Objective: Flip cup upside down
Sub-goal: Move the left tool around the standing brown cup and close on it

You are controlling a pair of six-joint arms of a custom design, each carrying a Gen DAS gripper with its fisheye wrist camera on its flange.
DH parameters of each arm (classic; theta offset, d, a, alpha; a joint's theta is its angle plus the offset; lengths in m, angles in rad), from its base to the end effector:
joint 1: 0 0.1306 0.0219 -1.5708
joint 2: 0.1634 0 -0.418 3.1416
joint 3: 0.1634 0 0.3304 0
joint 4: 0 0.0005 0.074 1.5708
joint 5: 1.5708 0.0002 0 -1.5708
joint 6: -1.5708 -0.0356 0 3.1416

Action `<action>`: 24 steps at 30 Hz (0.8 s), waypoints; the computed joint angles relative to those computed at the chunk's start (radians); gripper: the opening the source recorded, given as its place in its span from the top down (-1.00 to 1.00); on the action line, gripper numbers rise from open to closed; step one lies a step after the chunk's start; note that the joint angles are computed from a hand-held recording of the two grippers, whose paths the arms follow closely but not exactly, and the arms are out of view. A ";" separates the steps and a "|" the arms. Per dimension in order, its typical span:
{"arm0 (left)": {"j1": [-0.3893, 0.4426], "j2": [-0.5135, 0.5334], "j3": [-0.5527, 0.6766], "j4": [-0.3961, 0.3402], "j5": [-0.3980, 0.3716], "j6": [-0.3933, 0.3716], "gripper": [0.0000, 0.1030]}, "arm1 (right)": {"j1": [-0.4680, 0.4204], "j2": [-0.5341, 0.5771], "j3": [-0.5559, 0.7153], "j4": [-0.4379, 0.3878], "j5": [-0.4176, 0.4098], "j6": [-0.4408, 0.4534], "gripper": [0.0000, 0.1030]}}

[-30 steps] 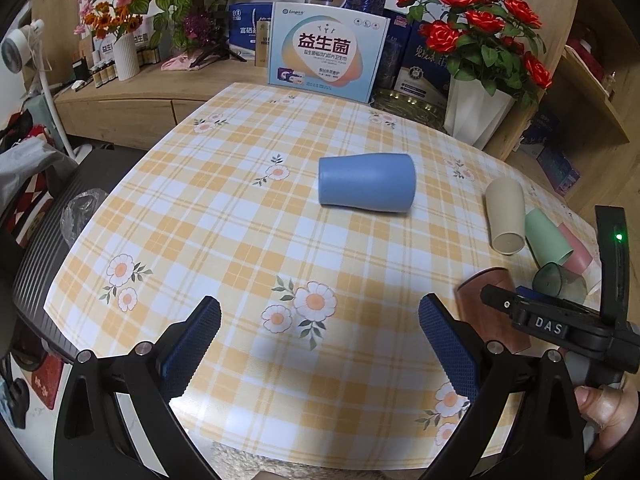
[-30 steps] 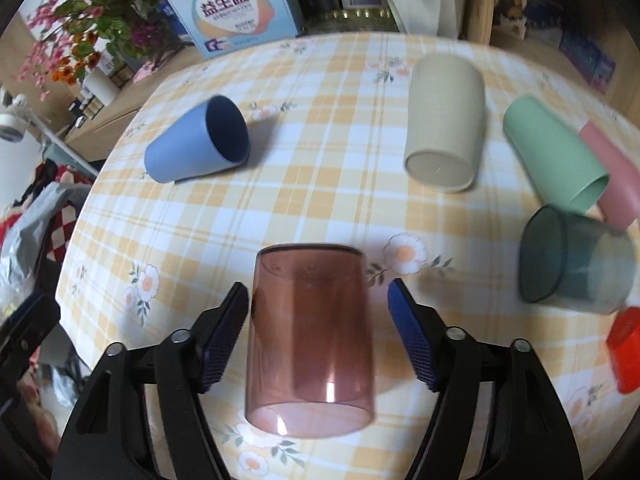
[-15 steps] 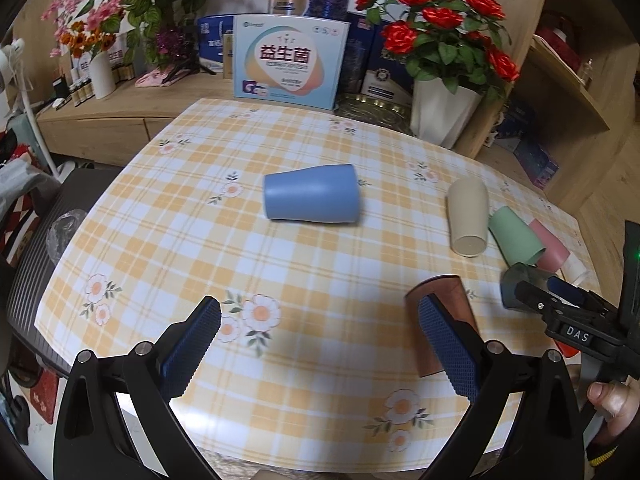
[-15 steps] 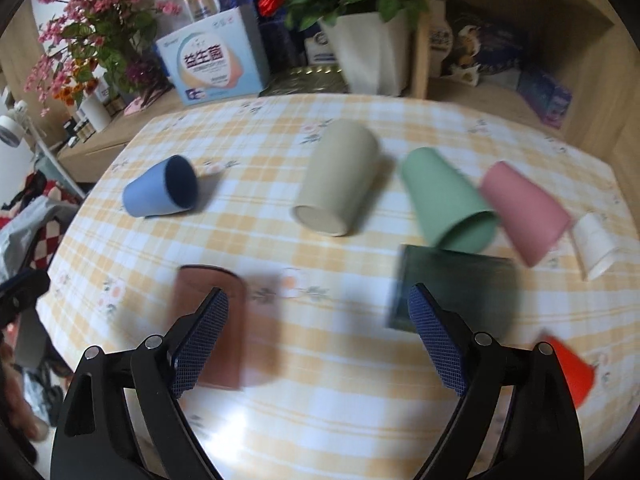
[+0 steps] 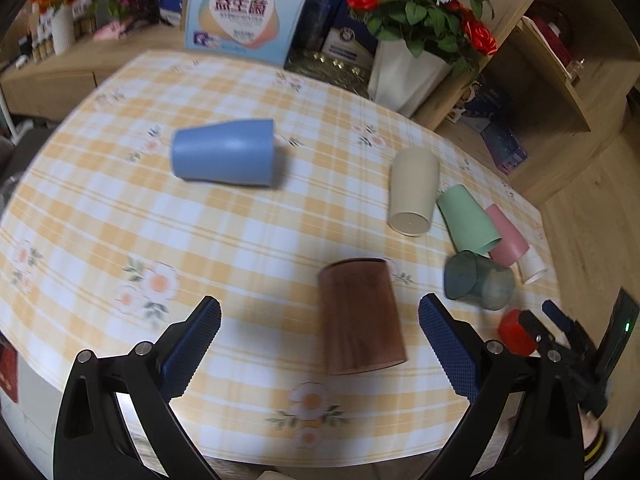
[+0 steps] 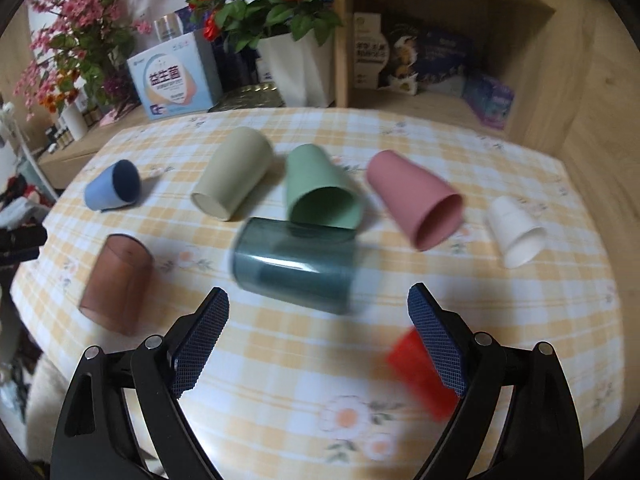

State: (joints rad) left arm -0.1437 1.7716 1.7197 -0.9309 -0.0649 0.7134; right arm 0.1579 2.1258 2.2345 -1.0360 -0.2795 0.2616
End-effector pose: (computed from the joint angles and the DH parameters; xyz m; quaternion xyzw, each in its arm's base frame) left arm 0.5558 -0.0786 0.4128 -0.2778 0.9154 -0.0921 0.2763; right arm 0.6802 0.1177 0.3944 -0.2387 0.9097 0.1157 0.3196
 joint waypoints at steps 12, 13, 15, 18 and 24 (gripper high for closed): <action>-0.007 0.216 0.261 -0.193 0.044 -0.010 -0.80 | -0.053 0.038 0.066 -0.064 -0.012 -0.016 -0.74; -0.008 0.229 0.277 -0.208 0.040 -0.022 -0.80 | -0.055 0.045 0.080 -0.074 -0.011 -0.011 -0.74; -0.007 0.250 0.302 -0.233 0.033 -0.036 -0.80 | -0.057 0.055 0.098 -0.086 -0.009 -0.008 -0.74; -0.003 0.273 0.323 -0.251 0.034 -0.053 -0.80 | -0.060 0.065 0.122 -0.103 -0.010 -0.009 -0.74; 0.000 0.289 0.331 -0.252 0.064 -0.042 -0.78 | -0.070 0.088 0.180 -0.124 -0.009 -0.021 -0.74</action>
